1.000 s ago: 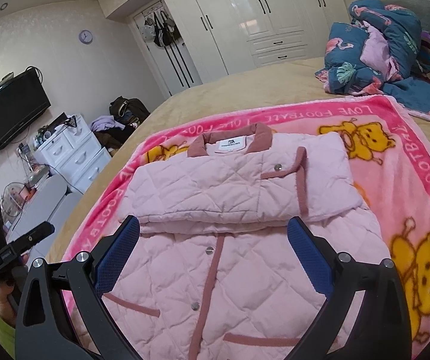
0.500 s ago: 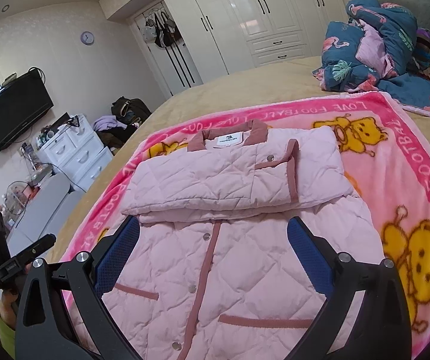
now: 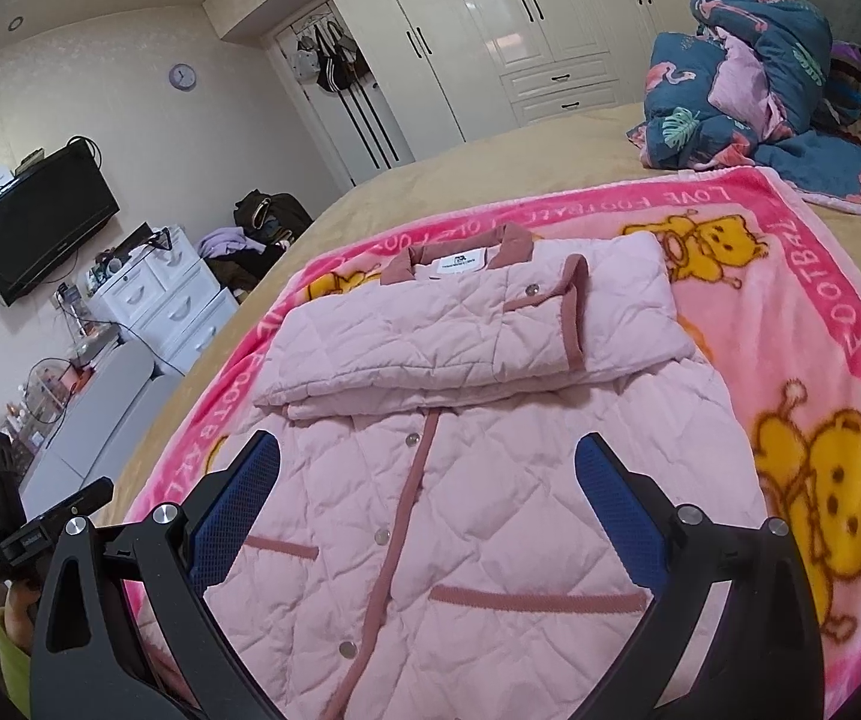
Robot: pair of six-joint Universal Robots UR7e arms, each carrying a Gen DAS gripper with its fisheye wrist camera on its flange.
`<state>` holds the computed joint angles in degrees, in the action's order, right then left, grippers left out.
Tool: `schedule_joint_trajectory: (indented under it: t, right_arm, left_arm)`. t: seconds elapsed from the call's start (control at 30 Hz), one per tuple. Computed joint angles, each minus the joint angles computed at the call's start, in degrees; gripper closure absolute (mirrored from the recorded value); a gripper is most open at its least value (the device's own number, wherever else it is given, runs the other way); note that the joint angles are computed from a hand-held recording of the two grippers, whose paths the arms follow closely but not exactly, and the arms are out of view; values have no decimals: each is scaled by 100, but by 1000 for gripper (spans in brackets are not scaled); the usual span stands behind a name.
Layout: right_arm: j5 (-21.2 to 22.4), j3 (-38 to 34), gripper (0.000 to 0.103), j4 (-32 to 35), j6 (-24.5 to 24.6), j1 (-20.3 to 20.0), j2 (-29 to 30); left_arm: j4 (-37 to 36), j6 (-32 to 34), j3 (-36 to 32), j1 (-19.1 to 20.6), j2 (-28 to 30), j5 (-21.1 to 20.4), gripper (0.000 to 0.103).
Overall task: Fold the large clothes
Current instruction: 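Lower both open tools to the corduroy-trimmed jacket hem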
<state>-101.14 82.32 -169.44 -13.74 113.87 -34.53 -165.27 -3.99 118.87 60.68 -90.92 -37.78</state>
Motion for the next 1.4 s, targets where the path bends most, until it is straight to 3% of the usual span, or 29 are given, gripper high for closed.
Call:
schedule_joint_trajectory:
  t: [0.47,1.4]
  right_arm:
    - [-9,542,5,-104,-55,-89,-361]
    - [-81,1127,5,130,-139,-318,-734]
  left_arm:
    - [512,-599,429,-183,-313,340,9]
    - [2499,-2332,759,-56,-843,766,9]
